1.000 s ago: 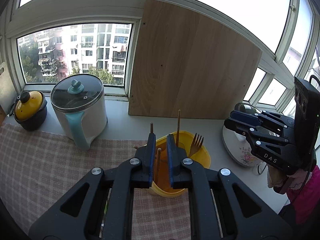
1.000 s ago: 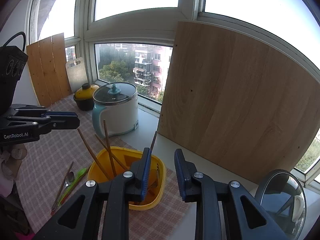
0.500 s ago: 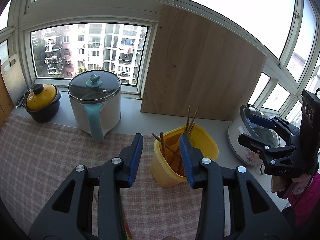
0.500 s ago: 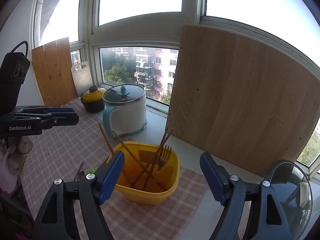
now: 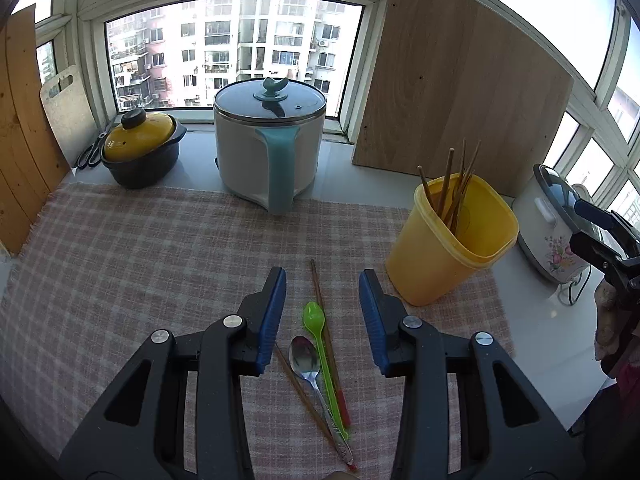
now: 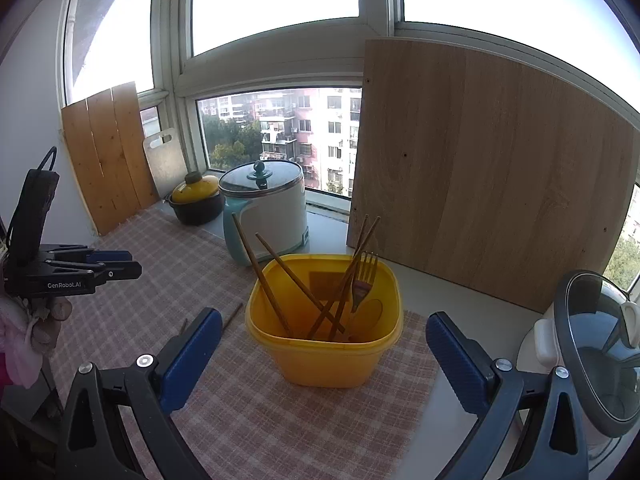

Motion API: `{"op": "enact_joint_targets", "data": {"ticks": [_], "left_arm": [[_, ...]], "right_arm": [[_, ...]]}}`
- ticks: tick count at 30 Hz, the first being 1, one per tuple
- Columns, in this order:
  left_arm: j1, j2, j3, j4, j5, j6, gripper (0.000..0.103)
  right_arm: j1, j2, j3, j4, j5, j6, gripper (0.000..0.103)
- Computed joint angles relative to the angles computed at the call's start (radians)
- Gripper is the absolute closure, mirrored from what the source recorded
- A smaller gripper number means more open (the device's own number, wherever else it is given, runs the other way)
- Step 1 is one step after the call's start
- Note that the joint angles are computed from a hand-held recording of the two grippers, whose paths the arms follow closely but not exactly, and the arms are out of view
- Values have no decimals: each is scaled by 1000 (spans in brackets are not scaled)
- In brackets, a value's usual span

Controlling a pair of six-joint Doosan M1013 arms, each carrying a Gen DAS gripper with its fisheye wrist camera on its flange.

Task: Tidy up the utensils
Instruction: 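Withdraw both open tools from the container back over the cloth, then lower the left tool toward a chopstick while the right tool approaches the metal spoon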

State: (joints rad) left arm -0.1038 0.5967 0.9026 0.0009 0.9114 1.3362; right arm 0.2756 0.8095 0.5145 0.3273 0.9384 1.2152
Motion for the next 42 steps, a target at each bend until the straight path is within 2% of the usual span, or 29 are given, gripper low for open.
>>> {"op": "enact_joint_targets", "data": {"ticks": [7, 13, 16, 19, 21, 30, 32, 38, 42], "left_arm": [[30, -13, 74, -59, 20, 38, 65], [46, 2, 92, -111, 51, 78, 65], [50, 10, 94, -144, 59, 112, 65], [53, 19, 94, -183, 63, 150, 66], [55, 30, 86, -204, 75, 179, 74], [63, 84, 23, -265, 131, 269, 75], [66, 98, 6, -274, 147, 280, 75], [75, 132, -35, -307, 191, 333, 75], [81, 151, -54, -313, 206, 338, 74]], "right_arm": [[15, -28, 80, 73, 11, -27, 0], [31, -36, 115, 75, 42, 5, 8], [37, -29, 107, 56, 84, 41, 11], [39, -16, 91, 53, 127, 88, 19], [42, -2, 69, 48, 169, 108, 24], [52, 46, -5, 58, 310, 165, 50], [57, 58, -22, 63, 339, 173, 59], [66, 72, -38, 69, 377, 200, 69], [75, 84, -52, 60, 396, 214, 70]]}}
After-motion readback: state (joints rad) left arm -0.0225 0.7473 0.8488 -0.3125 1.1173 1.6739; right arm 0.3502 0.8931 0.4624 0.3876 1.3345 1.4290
